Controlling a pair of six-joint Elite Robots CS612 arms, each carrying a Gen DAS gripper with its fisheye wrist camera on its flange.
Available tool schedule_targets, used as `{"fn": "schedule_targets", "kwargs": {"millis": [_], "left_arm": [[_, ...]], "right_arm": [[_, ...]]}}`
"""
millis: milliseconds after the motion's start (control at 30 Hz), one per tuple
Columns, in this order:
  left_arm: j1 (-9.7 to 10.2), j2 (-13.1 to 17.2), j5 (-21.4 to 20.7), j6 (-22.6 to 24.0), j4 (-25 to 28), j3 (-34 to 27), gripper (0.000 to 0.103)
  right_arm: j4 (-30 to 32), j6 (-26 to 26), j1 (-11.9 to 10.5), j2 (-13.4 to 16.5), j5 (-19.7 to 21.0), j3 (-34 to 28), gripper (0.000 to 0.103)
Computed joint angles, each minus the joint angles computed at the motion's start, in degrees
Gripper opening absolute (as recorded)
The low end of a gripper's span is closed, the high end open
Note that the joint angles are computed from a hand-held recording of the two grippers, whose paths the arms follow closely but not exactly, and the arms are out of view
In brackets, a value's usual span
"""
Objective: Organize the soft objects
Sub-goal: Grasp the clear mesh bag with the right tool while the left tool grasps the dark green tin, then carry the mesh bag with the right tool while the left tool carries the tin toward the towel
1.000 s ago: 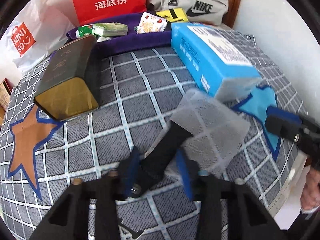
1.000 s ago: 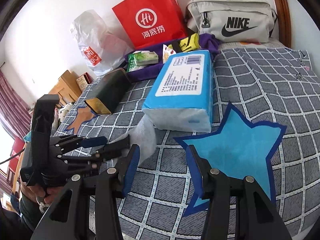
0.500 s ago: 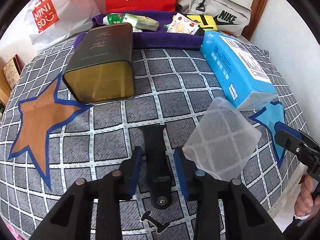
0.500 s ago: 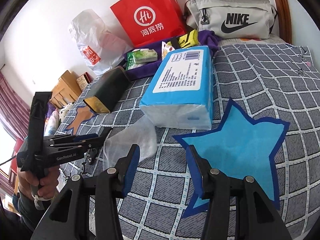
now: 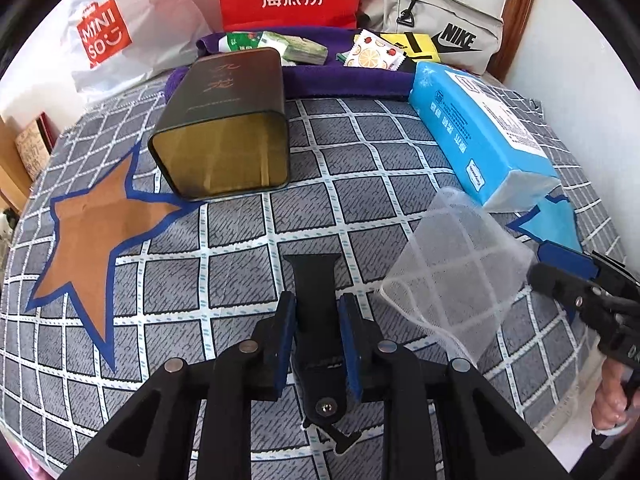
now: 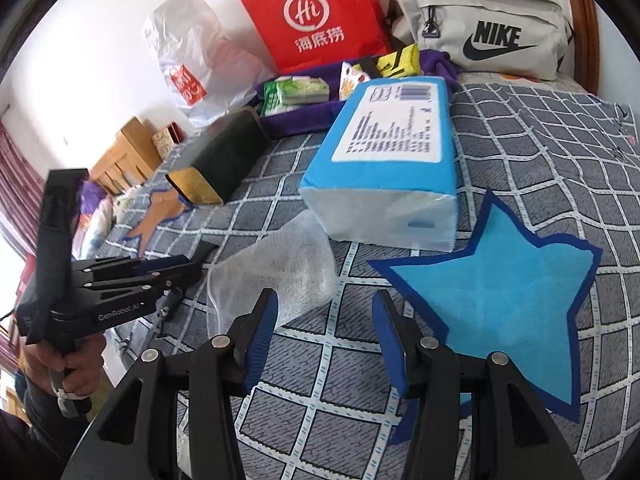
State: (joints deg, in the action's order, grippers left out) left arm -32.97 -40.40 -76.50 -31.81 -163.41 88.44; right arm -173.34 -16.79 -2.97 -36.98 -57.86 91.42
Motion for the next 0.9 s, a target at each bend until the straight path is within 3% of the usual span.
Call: {"fn": "schedule_targets", "kwargs": {"millis": [167,233,367,467,567,633,700,800,867,900], "left_arm": [[0.09,0.4,0.3,0.6,-1.1,-0.4,0.02],[0.41,0.2,-0.6,-0.1,-1.5,0.1,0.02],[-0.07,-0.7,3.6,-1.0,1.2,1.0,0.02],[0.71,-1.2,1.4,-1.8,-1.0,2.4,0.02],[1.28,-1.5,0.3,-3.2,-2.1,3.4,0.021],[1.57,-1.4,-0.7,-3.0,-3.8,3.8,0.021],[1.75,-1.3,-1.4,-3.2,-5.1,4.1,0.021],[1.76,-1.2,-1.6,-3.6,-7.0,4.6,0.022],[1.63,-1.2,-1.1,-3.9,-6.9,4.6,0.021],[1.52,-1.2,-0.6,-4.2,-6.5,4.4,0.021]], "right_arm": [[-0.3,-1.2,1.2,0.2,-2.5,-0.4,0.067],[-0.1,-2.2,1.7,0.2,-3.0,-0.6,0.079],[-0.6,-4.2,2.8,0.5,-4.4,-1.1,0.085],[1.3,-5.5,3.7,1.1,-4.6,-2.3,0.089],[0.0,-6.5,5.0,1.6,-8.1,-2.6,0.097],[-0.4,-7.4,6.2,1.7,-12.4,-2.7,0.098],[-2.2,-7.4,6.7,2.0,-14.6,-2.6,0.098],[-4.3,-7.2,6.5,2.2,-14.3,-2.0,0.094],[-5.3,-8.2,6.3,2.0,-14.5,-1.5,0.08],[-5.0,-8.6,6.1,1.7,-14.0,-1.3,0.066]]}}
